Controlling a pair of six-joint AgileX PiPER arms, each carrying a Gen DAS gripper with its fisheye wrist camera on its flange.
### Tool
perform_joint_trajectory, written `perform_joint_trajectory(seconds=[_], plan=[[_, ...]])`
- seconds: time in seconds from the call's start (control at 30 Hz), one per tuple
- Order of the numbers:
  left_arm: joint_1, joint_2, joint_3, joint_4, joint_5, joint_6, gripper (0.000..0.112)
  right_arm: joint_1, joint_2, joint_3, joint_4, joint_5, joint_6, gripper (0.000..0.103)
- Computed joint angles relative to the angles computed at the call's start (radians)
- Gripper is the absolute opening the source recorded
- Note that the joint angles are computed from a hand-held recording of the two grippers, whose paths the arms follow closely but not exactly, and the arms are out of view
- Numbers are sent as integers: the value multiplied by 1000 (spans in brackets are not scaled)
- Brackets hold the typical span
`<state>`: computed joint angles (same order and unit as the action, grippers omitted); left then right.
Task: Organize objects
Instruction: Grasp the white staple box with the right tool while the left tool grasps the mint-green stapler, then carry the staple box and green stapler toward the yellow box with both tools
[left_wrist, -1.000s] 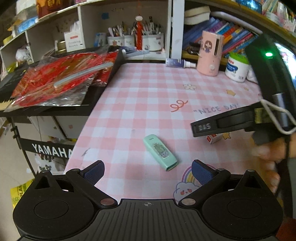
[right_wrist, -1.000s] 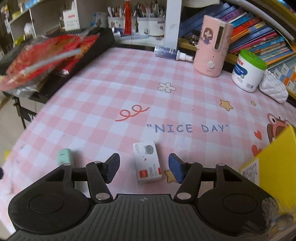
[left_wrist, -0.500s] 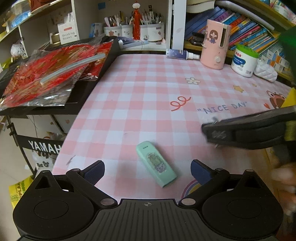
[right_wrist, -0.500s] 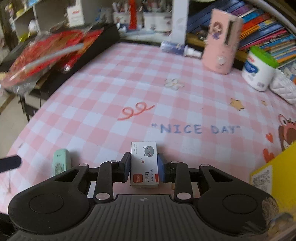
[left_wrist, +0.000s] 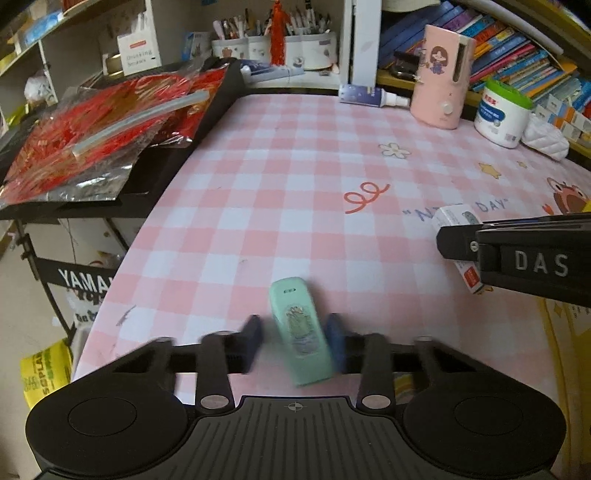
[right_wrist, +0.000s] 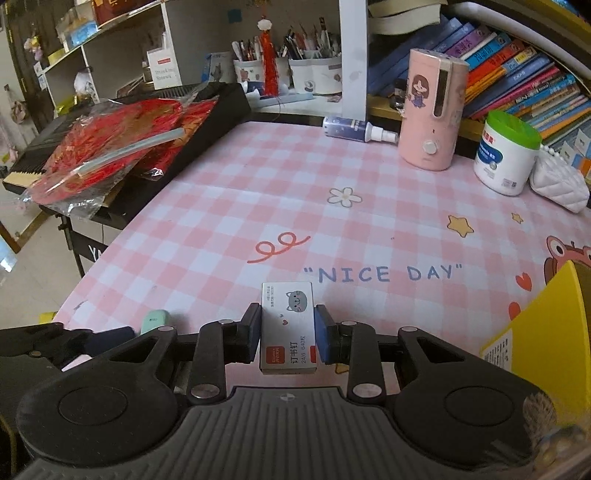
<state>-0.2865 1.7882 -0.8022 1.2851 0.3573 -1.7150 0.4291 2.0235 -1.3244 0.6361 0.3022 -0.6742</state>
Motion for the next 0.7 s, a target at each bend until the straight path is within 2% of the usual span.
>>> perform_joint_trajectory(seconds=[0.2, 0.37, 0.47, 0.7], plan=[[16, -34, 19, -37, -29, 20, 23, -3, -23, 31, 18, -17, -32, 28], [-2, -148, 89, 132, -18, -155, 23, -10, -60, 70, 11, -33, -19, 28], [-1, -225, 132, 153, -29, -184, 23, -16, -93, 103, 18, -39, -27, 28], [-47, -379, 240, 116, -25, -187, 23, -21, -207, 250, 185, -68, -245, 28]])
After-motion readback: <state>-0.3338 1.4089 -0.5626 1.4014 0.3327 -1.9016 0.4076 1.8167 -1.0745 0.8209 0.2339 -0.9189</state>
